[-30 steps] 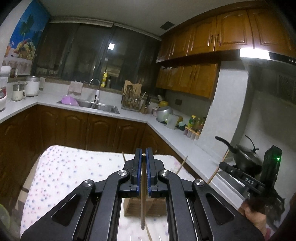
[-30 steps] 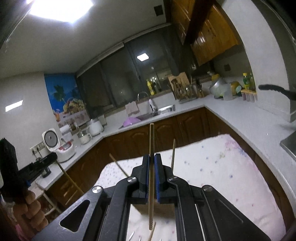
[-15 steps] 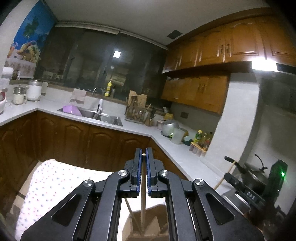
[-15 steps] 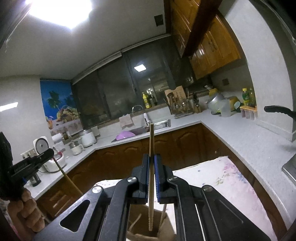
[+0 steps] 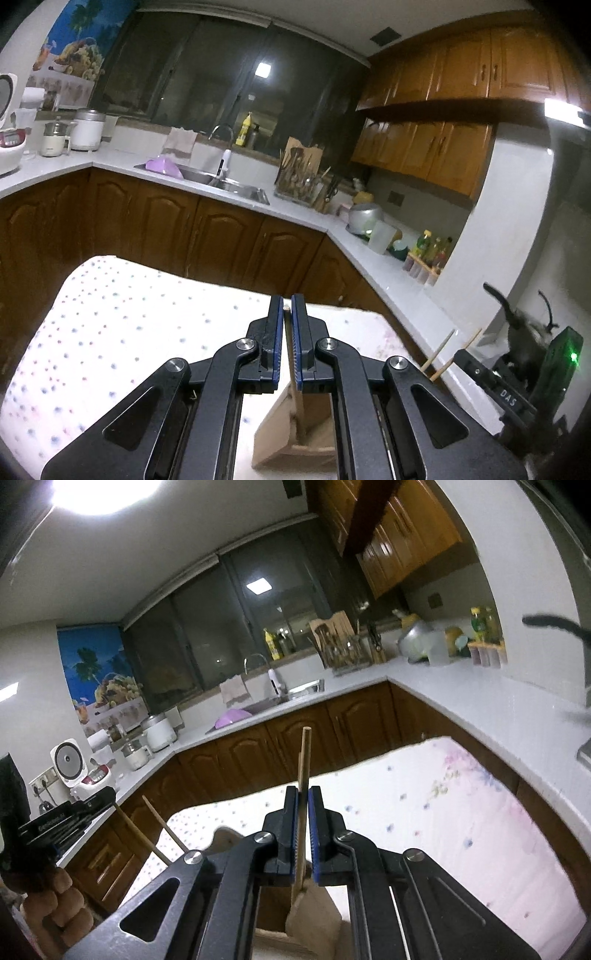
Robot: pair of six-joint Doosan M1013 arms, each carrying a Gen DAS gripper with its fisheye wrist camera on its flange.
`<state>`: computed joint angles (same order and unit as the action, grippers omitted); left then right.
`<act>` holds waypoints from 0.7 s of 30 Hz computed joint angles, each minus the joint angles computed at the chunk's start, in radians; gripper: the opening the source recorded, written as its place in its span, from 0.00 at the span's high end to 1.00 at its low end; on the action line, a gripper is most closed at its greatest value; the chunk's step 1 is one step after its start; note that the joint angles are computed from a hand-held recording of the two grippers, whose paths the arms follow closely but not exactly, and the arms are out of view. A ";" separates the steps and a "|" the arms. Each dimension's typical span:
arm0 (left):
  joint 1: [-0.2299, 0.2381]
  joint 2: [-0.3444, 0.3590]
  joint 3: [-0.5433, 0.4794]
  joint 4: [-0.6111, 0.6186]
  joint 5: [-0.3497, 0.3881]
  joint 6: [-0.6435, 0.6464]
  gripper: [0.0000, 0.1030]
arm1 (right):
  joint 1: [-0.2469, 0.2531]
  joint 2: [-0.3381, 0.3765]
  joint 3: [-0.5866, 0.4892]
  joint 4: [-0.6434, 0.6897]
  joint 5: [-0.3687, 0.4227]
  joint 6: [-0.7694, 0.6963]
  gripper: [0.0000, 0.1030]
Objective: Organize utensils
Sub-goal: 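Lift the chopstick with the right tool and carry it over the caddy, then open the right tool to drop the chopstick into the caddy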
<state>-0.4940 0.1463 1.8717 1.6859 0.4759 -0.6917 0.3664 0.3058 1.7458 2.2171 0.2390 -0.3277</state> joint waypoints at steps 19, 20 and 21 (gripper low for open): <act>0.007 0.014 -0.017 -0.103 -0.044 0.140 0.91 | -0.011 0.021 -0.026 -0.439 0.026 0.465 0.90; 0.008 0.013 -0.016 -0.102 -0.048 0.137 0.83 | -0.013 0.019 -0.025 -0.444 0.035 0.469 0.89; 0.007 0.012 -0.014 -0.113 -0.044 0.143 0.75 | -0.014 0.019 -0.024 -0.441 0.037 0.467 0.86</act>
